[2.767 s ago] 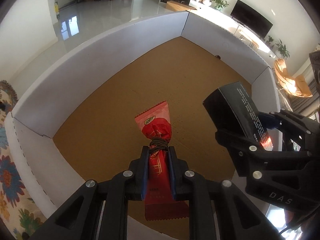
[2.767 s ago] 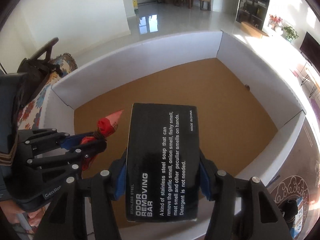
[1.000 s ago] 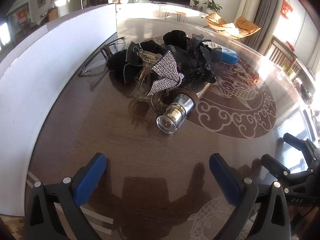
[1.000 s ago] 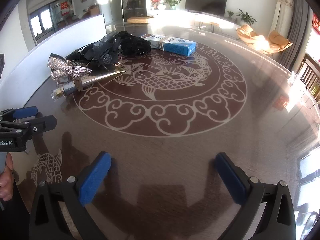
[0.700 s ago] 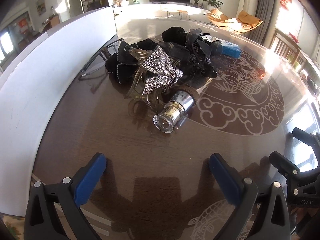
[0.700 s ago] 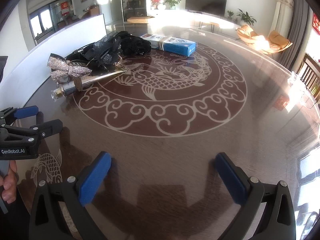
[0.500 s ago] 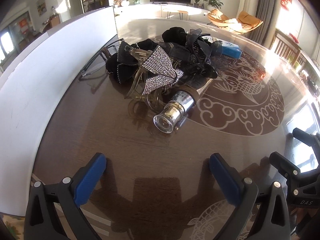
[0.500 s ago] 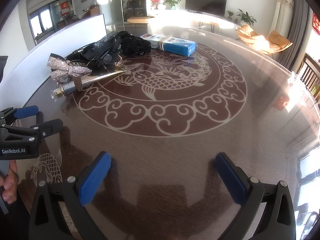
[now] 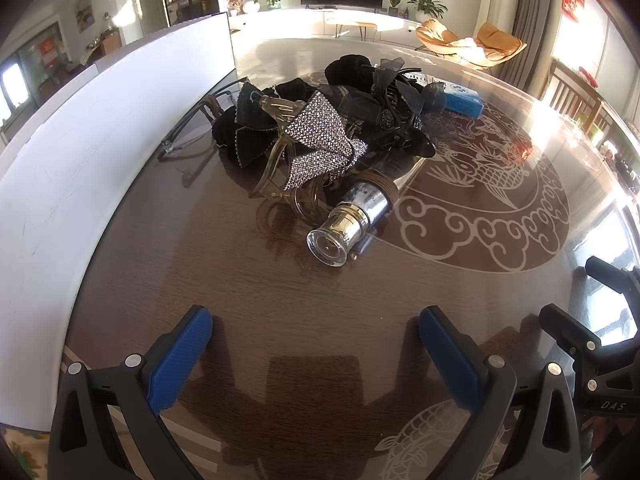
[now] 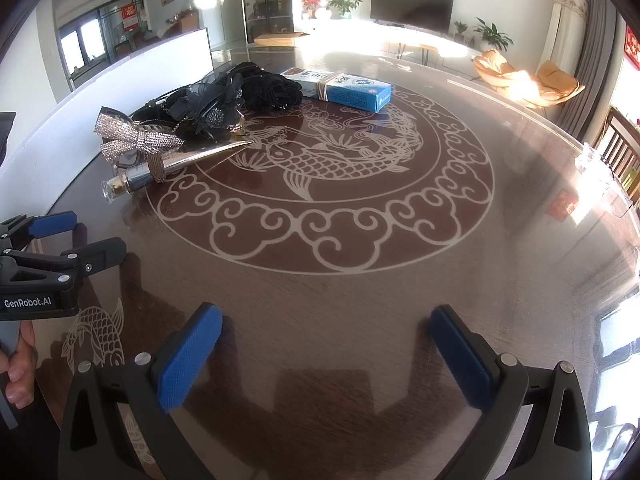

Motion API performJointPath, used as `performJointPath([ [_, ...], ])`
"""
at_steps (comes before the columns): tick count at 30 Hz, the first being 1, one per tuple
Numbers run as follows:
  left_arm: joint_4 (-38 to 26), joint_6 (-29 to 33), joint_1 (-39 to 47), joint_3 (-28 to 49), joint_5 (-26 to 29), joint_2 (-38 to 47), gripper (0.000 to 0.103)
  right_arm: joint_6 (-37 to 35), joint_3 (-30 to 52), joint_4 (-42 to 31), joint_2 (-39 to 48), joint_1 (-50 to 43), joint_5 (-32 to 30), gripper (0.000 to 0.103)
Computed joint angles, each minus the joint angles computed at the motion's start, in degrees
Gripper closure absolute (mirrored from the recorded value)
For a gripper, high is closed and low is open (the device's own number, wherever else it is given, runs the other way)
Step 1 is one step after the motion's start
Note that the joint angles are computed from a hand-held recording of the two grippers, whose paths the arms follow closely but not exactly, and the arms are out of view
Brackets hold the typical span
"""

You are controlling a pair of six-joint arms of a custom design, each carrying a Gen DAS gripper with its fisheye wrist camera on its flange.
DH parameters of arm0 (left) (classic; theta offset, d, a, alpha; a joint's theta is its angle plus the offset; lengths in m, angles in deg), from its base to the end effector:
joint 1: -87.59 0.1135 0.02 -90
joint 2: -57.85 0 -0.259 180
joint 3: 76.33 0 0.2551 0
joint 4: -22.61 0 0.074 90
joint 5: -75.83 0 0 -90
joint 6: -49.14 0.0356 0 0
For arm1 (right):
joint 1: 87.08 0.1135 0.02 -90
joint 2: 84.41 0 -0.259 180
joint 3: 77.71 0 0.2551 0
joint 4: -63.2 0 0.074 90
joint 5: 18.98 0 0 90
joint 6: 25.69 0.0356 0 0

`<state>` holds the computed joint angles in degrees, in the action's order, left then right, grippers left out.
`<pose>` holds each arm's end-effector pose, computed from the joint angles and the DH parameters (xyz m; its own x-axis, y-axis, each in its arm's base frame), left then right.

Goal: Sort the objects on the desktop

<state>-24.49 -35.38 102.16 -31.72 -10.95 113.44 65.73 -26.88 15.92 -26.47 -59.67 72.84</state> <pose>0.1766 0.0438 0.1856 -0.8390 -0.1196 -0.5309 -0.1430 0.9897 0.0030 0.1776 0.0908 0.2123 -0.7325 -0.3520 -0.5827 -0.4257 0.9048 -0.0114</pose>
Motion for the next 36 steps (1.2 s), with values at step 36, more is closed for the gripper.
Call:
performJointPath([
  [36,0.73,0.35,0.31,-0.19,0.24,0.48,0.0,0.08,-0.03,0.02,-0.01,0.09,0.06,0.0],
])
